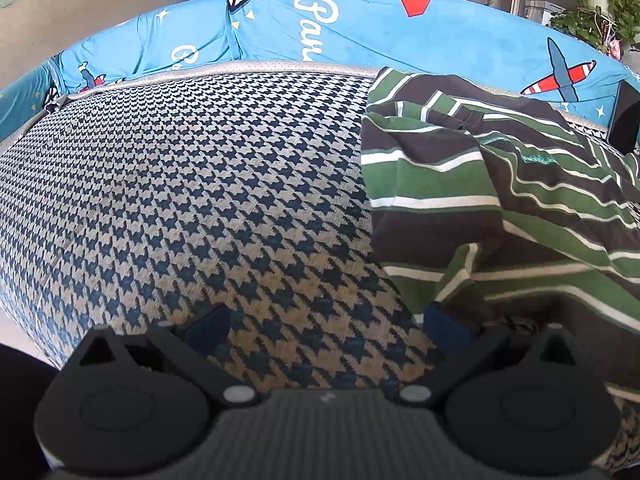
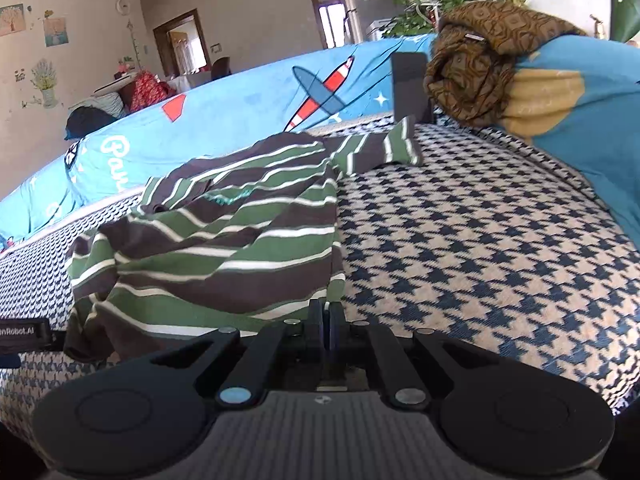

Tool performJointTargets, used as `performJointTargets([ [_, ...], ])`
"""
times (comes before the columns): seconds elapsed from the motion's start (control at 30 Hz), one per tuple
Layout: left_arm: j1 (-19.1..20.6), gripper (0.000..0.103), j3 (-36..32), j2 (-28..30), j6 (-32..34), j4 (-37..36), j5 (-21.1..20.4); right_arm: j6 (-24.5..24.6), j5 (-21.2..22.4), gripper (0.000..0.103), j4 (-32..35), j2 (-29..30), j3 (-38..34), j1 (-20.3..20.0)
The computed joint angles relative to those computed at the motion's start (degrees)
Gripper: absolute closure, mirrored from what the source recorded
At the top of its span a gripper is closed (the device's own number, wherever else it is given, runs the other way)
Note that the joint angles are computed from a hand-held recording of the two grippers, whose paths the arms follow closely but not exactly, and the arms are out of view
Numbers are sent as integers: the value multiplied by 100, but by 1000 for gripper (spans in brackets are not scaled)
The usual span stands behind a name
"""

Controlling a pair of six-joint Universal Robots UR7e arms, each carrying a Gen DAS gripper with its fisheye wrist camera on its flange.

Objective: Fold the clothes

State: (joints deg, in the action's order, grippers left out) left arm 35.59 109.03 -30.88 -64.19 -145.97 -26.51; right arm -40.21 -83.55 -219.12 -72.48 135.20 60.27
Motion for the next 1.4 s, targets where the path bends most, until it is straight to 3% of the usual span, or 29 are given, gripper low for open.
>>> performJointTargets([
  [0.33,-78,0,110,-52,-115,172,1,503,-1423,99,-1579,512,-377,227],
  [0.4,-86,0,147,-72,-174,194,-10,851,-1192,98,-1260,288,-308,132],
  [0.47,-90,0,175,-90,-195,200,-11,807,-1026,96,-1164,201,-232,87],
  [0.67,-98,0,257,-135,-229,127,9,115,-346,96,-1196,148,58,40],
  [0.97,-73,0,338,-191,-278,35,22,-1133,650,95,-88,-149,485,48],
  [1.13,-64,0,393,-262,-444,149,82,-1408,868,95,1141,-354,503,132],
  [1.4,-13,0,512,-389,-734,243,166,-1613,812,81,2060,-218,466,358],
])
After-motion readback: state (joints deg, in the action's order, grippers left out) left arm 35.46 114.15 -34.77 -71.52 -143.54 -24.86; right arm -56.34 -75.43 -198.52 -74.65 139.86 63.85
